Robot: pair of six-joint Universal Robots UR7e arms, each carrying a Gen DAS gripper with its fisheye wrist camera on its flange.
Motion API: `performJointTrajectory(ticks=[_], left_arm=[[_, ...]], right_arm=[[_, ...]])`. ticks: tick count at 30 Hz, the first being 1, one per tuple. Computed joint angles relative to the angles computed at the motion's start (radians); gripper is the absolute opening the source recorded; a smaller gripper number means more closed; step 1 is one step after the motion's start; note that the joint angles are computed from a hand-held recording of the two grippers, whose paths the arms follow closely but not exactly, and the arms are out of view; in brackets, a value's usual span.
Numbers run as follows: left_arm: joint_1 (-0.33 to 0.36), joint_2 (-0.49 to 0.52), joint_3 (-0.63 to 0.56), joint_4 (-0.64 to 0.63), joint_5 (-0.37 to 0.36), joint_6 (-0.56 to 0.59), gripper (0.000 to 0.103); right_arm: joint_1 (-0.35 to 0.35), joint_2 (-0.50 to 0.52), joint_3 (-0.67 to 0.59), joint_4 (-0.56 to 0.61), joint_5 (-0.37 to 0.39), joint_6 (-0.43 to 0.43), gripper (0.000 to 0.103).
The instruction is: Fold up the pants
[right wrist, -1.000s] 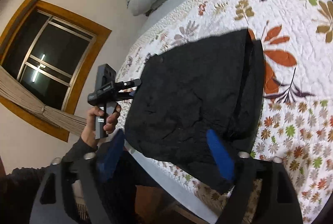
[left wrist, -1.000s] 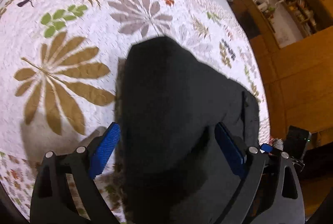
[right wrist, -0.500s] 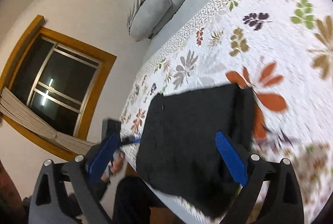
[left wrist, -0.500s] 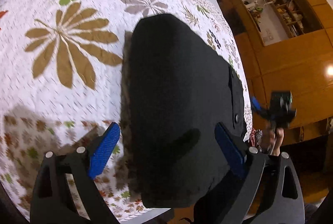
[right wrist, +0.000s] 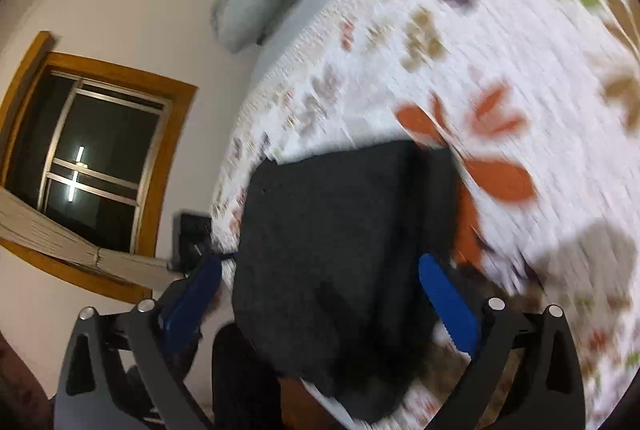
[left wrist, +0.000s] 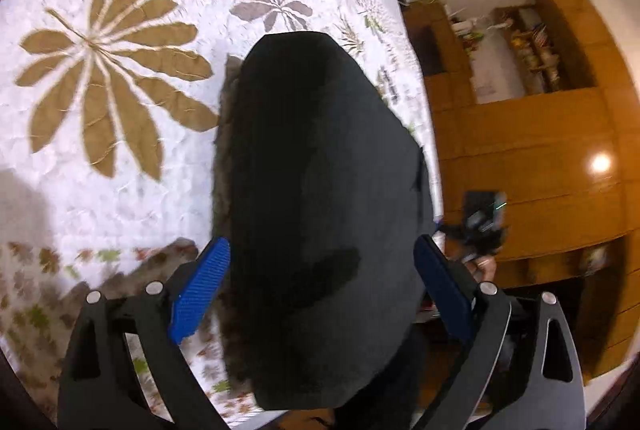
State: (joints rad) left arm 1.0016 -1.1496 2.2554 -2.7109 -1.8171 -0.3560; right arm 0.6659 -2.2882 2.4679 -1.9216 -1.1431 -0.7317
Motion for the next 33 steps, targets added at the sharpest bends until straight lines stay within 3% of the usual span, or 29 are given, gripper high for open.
performJointTrajectory(ticks=[4, 8, 11, 15, 16, 20, 22, 25, 29, 33], left_arm=[[0.027, 0.066, -0.05, 0.015, -0.075, 0.006, 0.095], [0.021, 0.101, -0.08, 0.037, -0.074, 0.024, 0.098], [0.021, 0.122, -0.102, 0.059, -0.072, 0.013, 0.098], [0.015, 0.126, -0.119, 0.105, -0.031, 0.043, 0.098], [0.025, 0.134, -0.13, 0.123, -0.011, 0.019, 0.098], [0.053, 0.15, -0.141, 0.107, -0.081, 0.034, 0.098], [0.045, 0.163, -0.154, 0.159, -0.106, 0.081, 0.098], [0.019, 0.172, -0.155, 0.192, -0.065, 0.11, 0.098], [0.031, 0.206, -0.178, 0.16, -0.087, 0.068, 0.098], [-0.001, 0.219, -0.183, 0.159, -0.048, 0.071, 0.097]], right_arm=[[-0.082, 0.011, 0.0, 0.115, -0.009, -0.03, 0.1], [-0.048, 0.063, 0.02, 0.07, -0.031, -0.02, 0.1], [-0.028, 0.105, 0.022, 0.045, -0.006, -0.006, 0.1], [-0.002, 0.129, 0.03, 0.001, -0.008, 0.018, 0.1], [-0.014, 0.122, 0.029, 0.012, -0.003, 0.008, 0.1], [-0.038, 0.108, 0.033, 0.035, 0.027, -0.009, 0.099], [-0.051, 0.087, 0.038, 0.053, 0.025, -0.021, 0.1], [-0.058, 0.103, 0.035, 0.048, 0.034, -0.025, 0.1], [-0.02, 0.141, 0.038, -0.014, 0.026, 0.014, 0.1], [-0.013, 0.143, 0.034, -0.011, 0.023, 0.019, 0.1]])
